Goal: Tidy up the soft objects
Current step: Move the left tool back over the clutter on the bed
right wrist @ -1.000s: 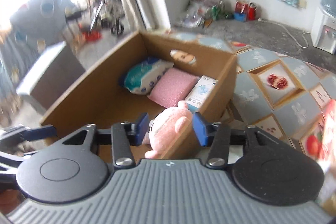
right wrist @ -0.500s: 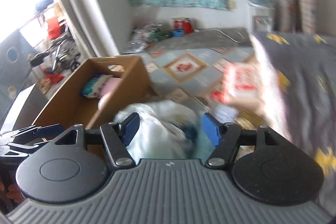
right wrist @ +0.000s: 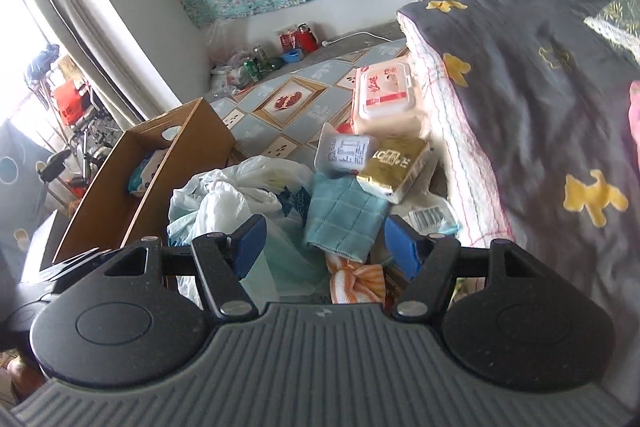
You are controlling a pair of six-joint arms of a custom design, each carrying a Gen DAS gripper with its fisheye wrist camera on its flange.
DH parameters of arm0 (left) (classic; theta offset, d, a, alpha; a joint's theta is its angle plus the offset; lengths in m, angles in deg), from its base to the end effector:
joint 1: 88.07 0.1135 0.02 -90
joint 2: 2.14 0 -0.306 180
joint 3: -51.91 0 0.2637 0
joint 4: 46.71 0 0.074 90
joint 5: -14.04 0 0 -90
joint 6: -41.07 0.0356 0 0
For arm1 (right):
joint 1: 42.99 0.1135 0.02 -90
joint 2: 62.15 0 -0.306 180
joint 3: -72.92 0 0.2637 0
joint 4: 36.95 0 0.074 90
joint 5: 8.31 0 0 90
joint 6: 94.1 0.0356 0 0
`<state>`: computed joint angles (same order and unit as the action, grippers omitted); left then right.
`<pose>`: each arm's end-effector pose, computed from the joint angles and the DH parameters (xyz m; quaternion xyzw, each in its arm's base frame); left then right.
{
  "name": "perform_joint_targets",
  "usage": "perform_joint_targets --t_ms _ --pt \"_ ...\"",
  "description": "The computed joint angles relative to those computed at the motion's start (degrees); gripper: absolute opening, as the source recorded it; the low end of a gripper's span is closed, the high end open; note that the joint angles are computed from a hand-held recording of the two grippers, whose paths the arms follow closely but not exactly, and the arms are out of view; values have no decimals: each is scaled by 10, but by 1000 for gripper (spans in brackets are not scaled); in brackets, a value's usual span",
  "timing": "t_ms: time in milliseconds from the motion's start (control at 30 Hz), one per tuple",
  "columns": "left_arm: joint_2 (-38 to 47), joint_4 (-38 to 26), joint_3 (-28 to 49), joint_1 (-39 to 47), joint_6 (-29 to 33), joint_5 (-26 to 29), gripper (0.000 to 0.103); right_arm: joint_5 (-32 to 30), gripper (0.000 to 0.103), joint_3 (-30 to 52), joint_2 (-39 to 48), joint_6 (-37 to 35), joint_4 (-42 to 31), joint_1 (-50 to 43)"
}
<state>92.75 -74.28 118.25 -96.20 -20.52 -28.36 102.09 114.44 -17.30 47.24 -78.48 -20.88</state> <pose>0.3253 -0.0730 0.2110 0.3860 0.7943 -0.3331 0.3304 0.1366 0.0421 0.2383 0.2951 0.8623 0.0948 0.4006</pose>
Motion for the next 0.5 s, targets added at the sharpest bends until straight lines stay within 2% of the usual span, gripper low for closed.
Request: perform_joint_targets --t_ms 133,300,400,500 --pt "28 -7 17 -15 -14 -17 57 18 64 -35 31 14 35 47" --pt "53 9 31 -37 -42 -45 40 -25 55 -70 153 -27 149 29" --pt "66 10 42 -49 -55 -54 36 -41 53 -76 206 -50 202 10" --pt "76 14 50 -60 -63 -58 35 -63 53 -85 207 -65 228 -25"
